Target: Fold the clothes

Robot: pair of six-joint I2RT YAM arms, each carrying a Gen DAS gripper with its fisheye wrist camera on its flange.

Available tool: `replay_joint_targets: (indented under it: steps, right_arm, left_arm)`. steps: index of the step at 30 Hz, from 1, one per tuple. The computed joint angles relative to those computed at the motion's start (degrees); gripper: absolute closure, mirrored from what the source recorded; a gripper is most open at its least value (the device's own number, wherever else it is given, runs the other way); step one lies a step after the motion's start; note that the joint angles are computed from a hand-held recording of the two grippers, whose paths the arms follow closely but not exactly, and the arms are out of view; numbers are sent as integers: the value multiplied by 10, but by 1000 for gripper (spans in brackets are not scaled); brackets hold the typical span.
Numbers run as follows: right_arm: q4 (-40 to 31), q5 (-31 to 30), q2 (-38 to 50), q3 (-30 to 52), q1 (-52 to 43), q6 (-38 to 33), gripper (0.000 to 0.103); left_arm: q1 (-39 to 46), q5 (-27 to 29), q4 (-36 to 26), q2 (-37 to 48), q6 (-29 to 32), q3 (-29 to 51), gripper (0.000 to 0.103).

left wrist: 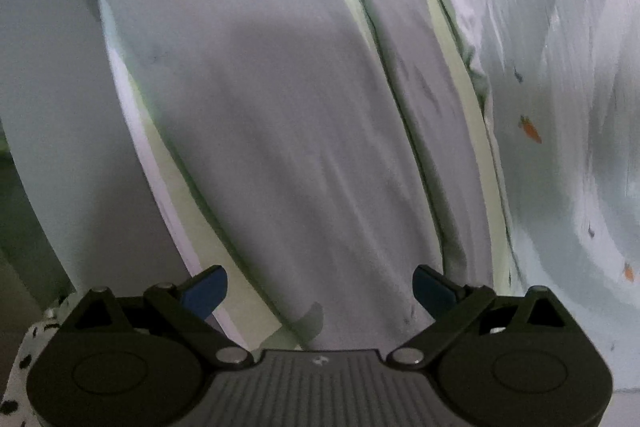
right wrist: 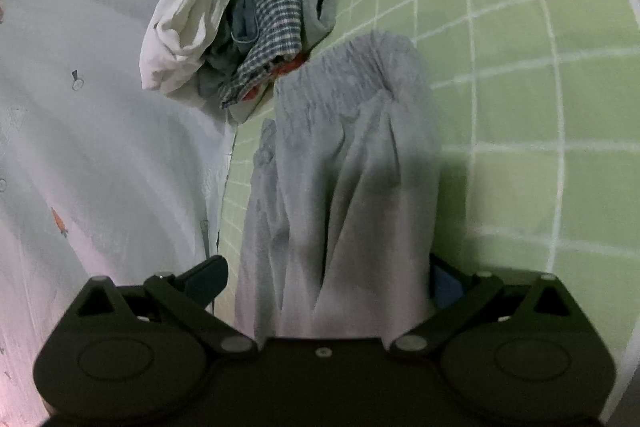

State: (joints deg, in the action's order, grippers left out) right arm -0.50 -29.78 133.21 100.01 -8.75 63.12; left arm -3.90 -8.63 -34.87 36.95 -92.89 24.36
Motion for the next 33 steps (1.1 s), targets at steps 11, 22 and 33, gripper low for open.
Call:
replay_joint_targets:
  steps: [11,22,33]
  right_arm:
    - [48,70,-40,-71,34,15,0]
    - [54,100,-29,-56,36,52,0]
    - [-65,136,50,114,27,24,0]
  left_arm:
    - [358,152,-56,20,335,28,7]
    - [370,88,-62,89,379,69,52]
    - [362,64,-111,105,288,95,73]
